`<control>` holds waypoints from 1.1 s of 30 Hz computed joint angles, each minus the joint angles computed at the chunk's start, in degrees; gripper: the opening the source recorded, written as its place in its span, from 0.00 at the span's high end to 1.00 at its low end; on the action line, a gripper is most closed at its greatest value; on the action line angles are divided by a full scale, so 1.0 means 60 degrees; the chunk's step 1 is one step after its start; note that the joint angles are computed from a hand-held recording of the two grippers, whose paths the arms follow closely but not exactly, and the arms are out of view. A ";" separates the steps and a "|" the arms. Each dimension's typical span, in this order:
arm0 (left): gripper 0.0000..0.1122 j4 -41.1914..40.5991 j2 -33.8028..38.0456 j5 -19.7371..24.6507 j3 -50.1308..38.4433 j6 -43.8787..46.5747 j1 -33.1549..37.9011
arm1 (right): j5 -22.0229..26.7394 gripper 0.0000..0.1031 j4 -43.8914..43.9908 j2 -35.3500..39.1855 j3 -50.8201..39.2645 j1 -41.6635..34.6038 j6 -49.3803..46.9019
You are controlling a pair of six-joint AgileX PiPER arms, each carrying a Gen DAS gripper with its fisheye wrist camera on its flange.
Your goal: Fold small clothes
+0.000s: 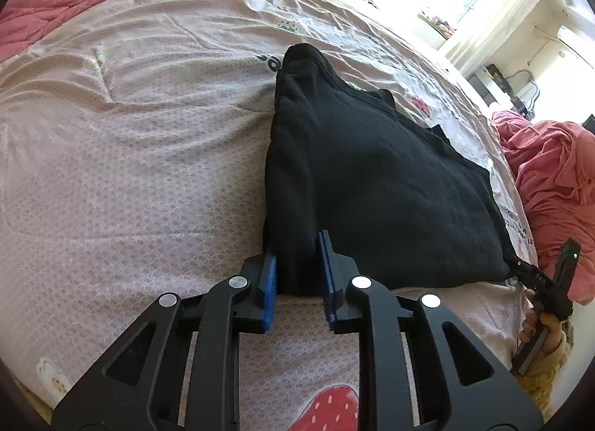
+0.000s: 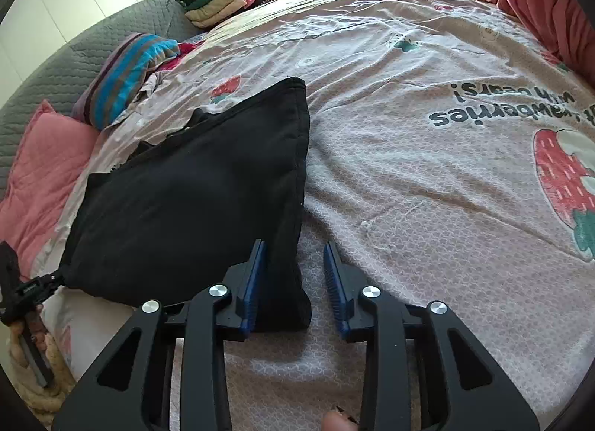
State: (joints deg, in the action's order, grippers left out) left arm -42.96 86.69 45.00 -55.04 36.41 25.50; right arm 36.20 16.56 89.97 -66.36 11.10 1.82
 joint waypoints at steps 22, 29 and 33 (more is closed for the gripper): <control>0.54 0.4196 -0.1189 -0.1369 -0.0239 -0.4118 -0.2852 | -0.0443 0.35 -0.3961 0.0175 -0.0911 0.3134 0.2572; 0.51 0.4959 -0.0874 -0.1764 0.0147 -0.4616 -0.3271 | 0.0031 0.28 -0.4825 0.0685 -0.0962 0.3535 0.3430; 0.50 0.5419 -0.0908 -0.2096 0.0413 -0.4855 -0.3499 | -0.0088 0.28 -0.4396 0.0721 -0.0646 0.3299 0.3355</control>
State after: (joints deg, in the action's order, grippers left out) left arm -10.44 81.24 32.42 -52.56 7.28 4.51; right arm 35.67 -9.82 94.29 -70.24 30.90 21.96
